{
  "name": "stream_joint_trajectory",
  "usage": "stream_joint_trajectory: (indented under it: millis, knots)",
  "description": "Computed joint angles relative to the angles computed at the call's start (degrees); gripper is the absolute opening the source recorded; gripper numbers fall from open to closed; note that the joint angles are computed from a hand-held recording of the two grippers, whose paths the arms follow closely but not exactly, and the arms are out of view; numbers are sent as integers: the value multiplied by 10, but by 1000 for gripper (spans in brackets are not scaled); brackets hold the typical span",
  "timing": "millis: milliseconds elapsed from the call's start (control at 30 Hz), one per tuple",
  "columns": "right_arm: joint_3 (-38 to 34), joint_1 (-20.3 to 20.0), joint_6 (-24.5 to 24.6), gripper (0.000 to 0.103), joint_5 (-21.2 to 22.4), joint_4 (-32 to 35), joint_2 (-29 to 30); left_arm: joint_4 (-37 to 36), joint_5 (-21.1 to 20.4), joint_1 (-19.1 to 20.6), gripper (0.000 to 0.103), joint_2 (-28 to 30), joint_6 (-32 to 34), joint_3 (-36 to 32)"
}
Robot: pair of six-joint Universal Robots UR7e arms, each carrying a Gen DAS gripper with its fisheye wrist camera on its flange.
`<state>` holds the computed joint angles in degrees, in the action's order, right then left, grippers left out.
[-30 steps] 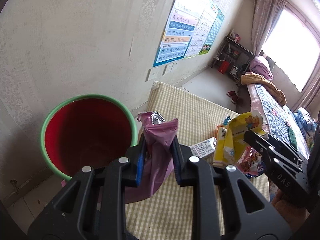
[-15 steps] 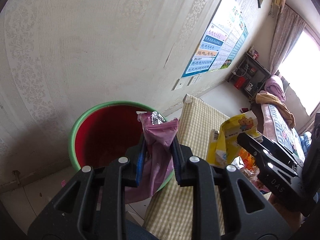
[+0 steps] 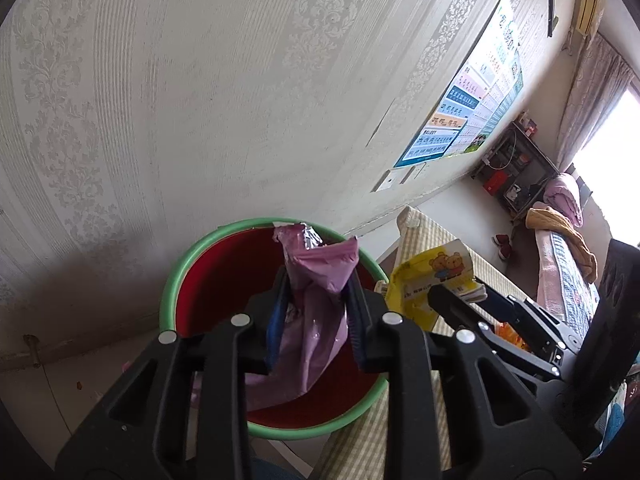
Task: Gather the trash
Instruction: 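Carry both wrappers over the red-and-green bucket with both grippers, then open both grippers to drop the wrappers into the bucket, then move both grippers back toward the trash pile on the table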
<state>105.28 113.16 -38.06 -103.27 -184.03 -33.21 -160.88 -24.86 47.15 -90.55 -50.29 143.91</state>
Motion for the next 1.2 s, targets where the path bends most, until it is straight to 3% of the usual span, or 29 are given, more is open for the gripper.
stream_joint_trajectory:
  millis: [133, 200, 267, 333, 500, 633, 833, 1200]
  knots:
    - [-9, -1, -2, 44, -6, 11, 16, -26, -11, 19, 31, 3, 14, 0]
    - [-17, -2, -2, 44, -8, 30, 22, -31, -11, 24, 60, 5, 13, 1]
    - [-19, -2, -3, 48, -12, 29, 26, -40, -2, 22, 74, 5, 6, 7]
    - [-20, -3, -3, 61, -15, 27, 28, -40, 0, 21, 80, -2, -4, 13]
    - [-10, -5, 0, 72, -19, 16, 23, -14, 6, 19, 92, -17, -32, 19]
    - [5, -5, 4, 82, -18, 11, 8, 62, 30, -4, 98, -39, -85, 22]
    - [44, -7, 7, 87, -16, -13, -29, 184, 42, -43, 98, -48, -166, 12]
    - [143, -48, 10, 88, -47, -75, -128, 224, 14, -105, 98, 14, -217, -11]
